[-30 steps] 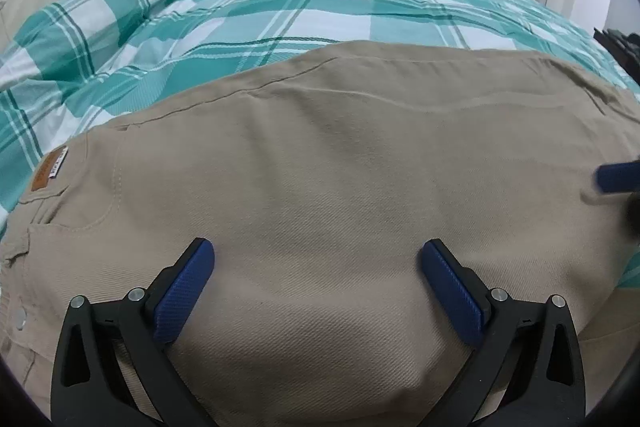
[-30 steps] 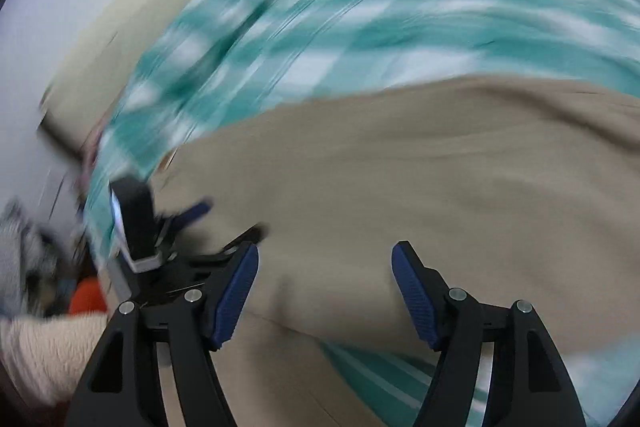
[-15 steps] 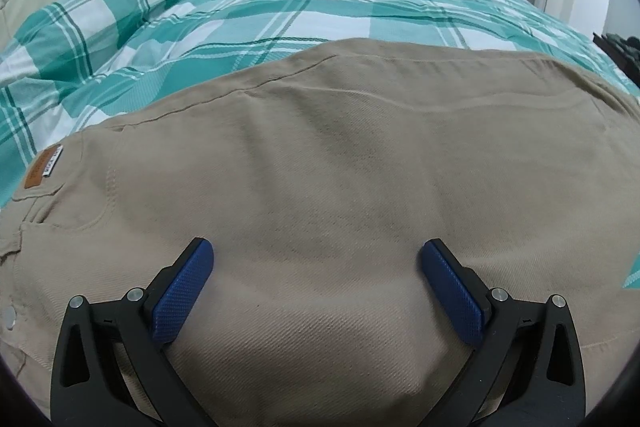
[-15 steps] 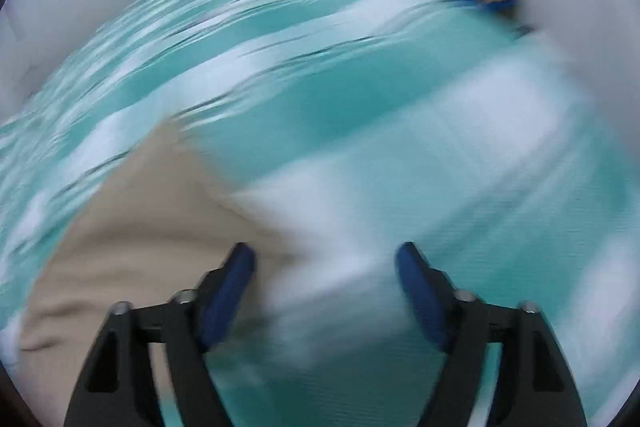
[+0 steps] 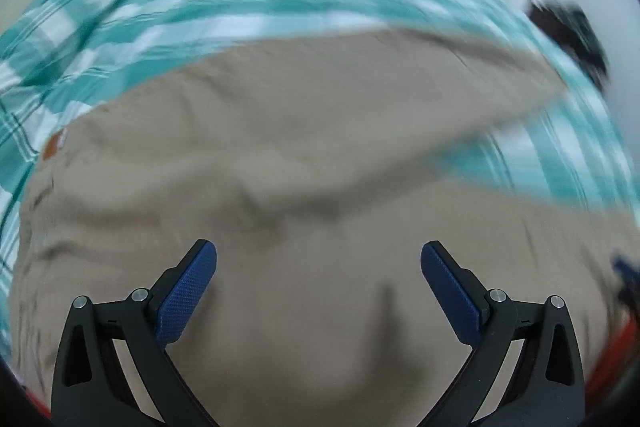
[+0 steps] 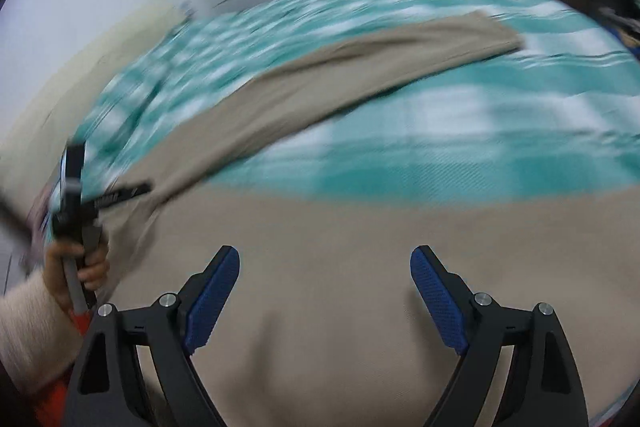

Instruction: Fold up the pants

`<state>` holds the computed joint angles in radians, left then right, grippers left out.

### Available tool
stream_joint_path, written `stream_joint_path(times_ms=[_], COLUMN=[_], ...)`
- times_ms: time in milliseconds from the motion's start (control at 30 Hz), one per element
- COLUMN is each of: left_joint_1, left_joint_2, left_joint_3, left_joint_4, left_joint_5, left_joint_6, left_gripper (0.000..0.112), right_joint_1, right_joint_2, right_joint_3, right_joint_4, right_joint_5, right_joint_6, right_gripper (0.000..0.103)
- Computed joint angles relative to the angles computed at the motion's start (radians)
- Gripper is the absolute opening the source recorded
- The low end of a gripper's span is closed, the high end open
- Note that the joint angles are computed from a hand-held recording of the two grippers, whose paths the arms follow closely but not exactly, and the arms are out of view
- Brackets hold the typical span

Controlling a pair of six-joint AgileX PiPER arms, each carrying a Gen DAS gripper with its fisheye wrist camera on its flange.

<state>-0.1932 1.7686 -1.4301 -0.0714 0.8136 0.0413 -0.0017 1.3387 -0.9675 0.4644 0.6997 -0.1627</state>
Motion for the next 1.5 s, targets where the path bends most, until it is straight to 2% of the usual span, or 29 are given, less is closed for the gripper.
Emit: stream_joint_path(times_ms=[67, 133, 200, 267, 333, 433, 500, 567, 733, 1500], left_joint_1=[-0.037, -0.057, -0.01, 0.052, 0.056, 0.033, 0.013, 0.01, 0.019, -0.01], left_joint_2=[-0.08, -0.148, -0.195, -0.184, -0.16, -0.166, -0.183, -0.199, -0.212, -0.204], left_joint_3=[0.13, 0.256, 0.359, 0.363, 0.344, 0.385, 0.417, 0.441, 0.466, 0.468], left_joint_4=[0.047, 0.101, 0.028, -0.103, -0.107, -0.074, -0.033, -0.03, -0.053, 0.04], left_joint_5=[-0.024, -0.069, -0.124, -0.12, -0.118, -0.185, -0.228, -0.251, -0.28, -0.298], left_joint_6=[-0.008, -0.055, -0.037, 0.068, 0.09, 0.071, 0.034, 0.031, 0.066, -0.027], left_gripper=[0.102, 0.102, 0.102, 0.102, 0.103, 0.103, 0.102, 0.102, 0.102, 0.102], right_joint_1=[0.107, 0.149, 0.148, 0.128, 0.113, 0.193, 0.228, 0.247, 0.243, 0.258], right_joint_2=[-0.024, 0.0, 0.021, -0.001, -0.036, -0.033, -0.042, -0.054, -0.058, -0.045], right_joint_3=[0.054, 0.061, 0.067, 0.127, 0.201, 0.223, 0.238, 0.245, 0.253, 0.266], right_joint_4=[-0.072, -0.159, -0.25, -0.228, -0.162, -0.314, -0.409, -0.455, -0.455, -0.532], right_joint_5=[-0.043, -0.052, -0.038, -0.074, -0.15, -0.212, -0.226, -0.227, -0.24, -0.277], right_joint_6=[0.113, 0.193, 0.253, 0.228, 0.18, 0.318, 0.403, 0.456, 0.449, 0.511], right_gripper=[0.087, 0.087, 0.087, 0.087, 0.088, 0.096, 0.098, 0.098, 0.099, 0.099])
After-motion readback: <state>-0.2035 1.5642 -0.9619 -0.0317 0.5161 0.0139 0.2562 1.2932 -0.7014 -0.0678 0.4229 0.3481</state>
